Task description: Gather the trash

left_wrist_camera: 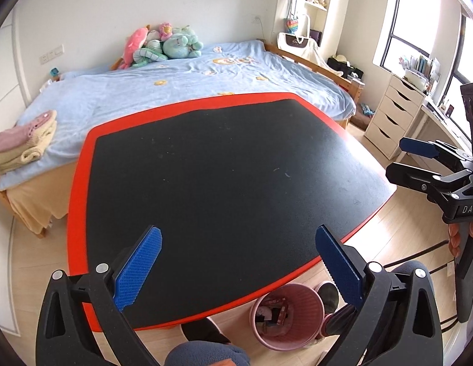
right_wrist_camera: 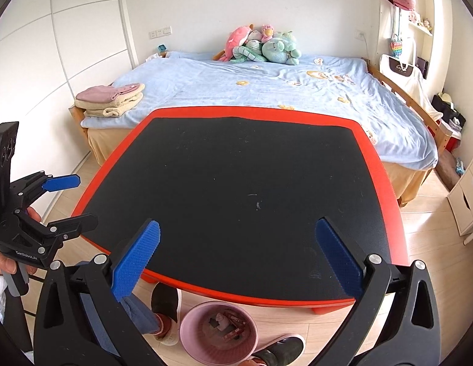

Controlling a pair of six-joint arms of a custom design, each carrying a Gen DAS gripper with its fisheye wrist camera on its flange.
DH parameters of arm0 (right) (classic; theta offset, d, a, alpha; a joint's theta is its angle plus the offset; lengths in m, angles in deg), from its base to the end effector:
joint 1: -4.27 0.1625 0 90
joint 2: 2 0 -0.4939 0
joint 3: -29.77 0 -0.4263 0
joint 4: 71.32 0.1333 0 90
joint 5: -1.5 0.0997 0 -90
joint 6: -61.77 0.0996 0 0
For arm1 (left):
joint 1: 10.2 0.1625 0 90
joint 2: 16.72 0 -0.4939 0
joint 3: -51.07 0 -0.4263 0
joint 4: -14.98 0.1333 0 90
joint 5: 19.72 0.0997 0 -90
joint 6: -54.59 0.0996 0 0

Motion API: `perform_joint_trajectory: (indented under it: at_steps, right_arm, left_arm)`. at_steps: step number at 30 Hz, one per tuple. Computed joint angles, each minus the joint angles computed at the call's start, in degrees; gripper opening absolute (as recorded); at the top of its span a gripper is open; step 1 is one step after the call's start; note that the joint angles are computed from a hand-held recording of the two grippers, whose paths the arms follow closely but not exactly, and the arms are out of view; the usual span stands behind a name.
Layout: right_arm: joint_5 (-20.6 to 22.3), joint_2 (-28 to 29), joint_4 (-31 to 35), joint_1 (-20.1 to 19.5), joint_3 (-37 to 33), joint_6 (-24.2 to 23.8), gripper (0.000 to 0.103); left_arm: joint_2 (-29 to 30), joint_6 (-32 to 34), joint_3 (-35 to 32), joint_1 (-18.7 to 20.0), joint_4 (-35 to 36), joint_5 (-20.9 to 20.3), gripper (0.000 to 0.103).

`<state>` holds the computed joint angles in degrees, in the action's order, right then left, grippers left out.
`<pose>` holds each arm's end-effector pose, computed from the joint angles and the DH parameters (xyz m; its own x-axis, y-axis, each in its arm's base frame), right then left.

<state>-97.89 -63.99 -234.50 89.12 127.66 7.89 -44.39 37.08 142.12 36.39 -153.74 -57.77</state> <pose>0.0523 -0.7237 0.3308 -0.6317 -0.5299 0.5658 -0.7445 0.6182 -0.2522 -0.3553 -0.6837 -0.0221 -0.7629 0.0488 -0.6446 0.4542 0.7500 -0.4808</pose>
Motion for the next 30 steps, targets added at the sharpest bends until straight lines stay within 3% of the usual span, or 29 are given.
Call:
perform_joint_trajectory:
  at_steps: [4, 7, 30]
  right_arm:
    - [-0.1, 0.5, 0.3, 0.2, -0.3, -0.3, 0.100]
    - [0.0, 0.6, 0.4, 0.2, -0.4, -0.4, 0.100]
    - [-0.9, 0.8, 0.8, 0.1, -0.3, -0.8, 0.100]
  left_arm:
    - [-0.2, -0.7, -0.1, 0.2, -0.2, -0.3, 0.097]
    - [0.0, -0.8, 0.0, -0.1, -1.0, 1.7, 0.097]
    - [-0.2, -0.1, -0.5, -0.3, -1.6, 0.3, 0.097]
